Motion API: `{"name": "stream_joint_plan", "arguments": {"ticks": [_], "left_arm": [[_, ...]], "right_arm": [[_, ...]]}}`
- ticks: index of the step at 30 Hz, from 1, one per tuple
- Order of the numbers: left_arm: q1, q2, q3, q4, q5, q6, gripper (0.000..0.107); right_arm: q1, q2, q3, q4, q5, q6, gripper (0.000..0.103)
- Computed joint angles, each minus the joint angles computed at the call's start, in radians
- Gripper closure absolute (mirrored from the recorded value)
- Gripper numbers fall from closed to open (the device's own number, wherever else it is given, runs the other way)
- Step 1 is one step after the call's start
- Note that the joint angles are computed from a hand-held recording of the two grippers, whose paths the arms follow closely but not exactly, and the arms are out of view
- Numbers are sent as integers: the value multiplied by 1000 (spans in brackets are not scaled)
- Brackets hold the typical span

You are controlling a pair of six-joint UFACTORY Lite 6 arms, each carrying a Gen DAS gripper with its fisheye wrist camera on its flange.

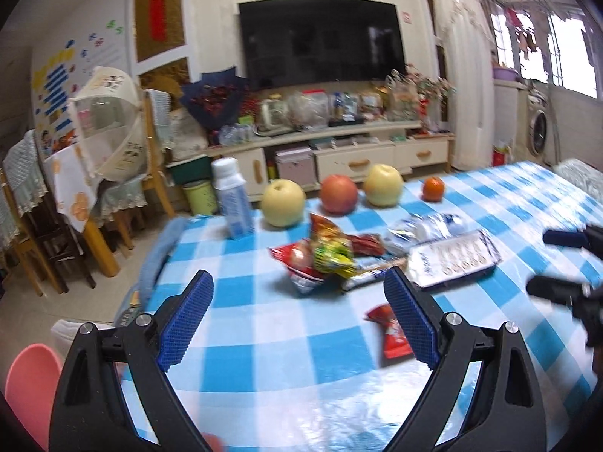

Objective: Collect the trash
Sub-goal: 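Return both tools to the table toward the remaining wrappers, then grasp the red candy wrapper with the left tool while the right tool grasps the flattened milk carton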

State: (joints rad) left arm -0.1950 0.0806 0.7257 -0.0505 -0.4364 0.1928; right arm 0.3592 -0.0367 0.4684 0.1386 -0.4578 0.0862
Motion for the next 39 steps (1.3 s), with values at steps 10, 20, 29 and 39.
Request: {"name": "stream_joint_plan", "arguments": {"ticks": [10, 20, 29, 39], "left_arm": [[-155, 186, 130, -39, 99, 32, 15], [-186, 407, 339, -94, 237, 15, 15], [-172, 479, 431, -387, 283, 269, 15], [-156, 514, 488, -844, 307, 708, 16]], "right_arm": [[-312, 229, 203, -639, 38, 554, 5], [-393, 497, 465, -1007, 68, 883, 6], [-453, 611, 564, -1376, -35, 1232, 39], [-389, 436, 397, -1556, -111, 1307, 40]]}}
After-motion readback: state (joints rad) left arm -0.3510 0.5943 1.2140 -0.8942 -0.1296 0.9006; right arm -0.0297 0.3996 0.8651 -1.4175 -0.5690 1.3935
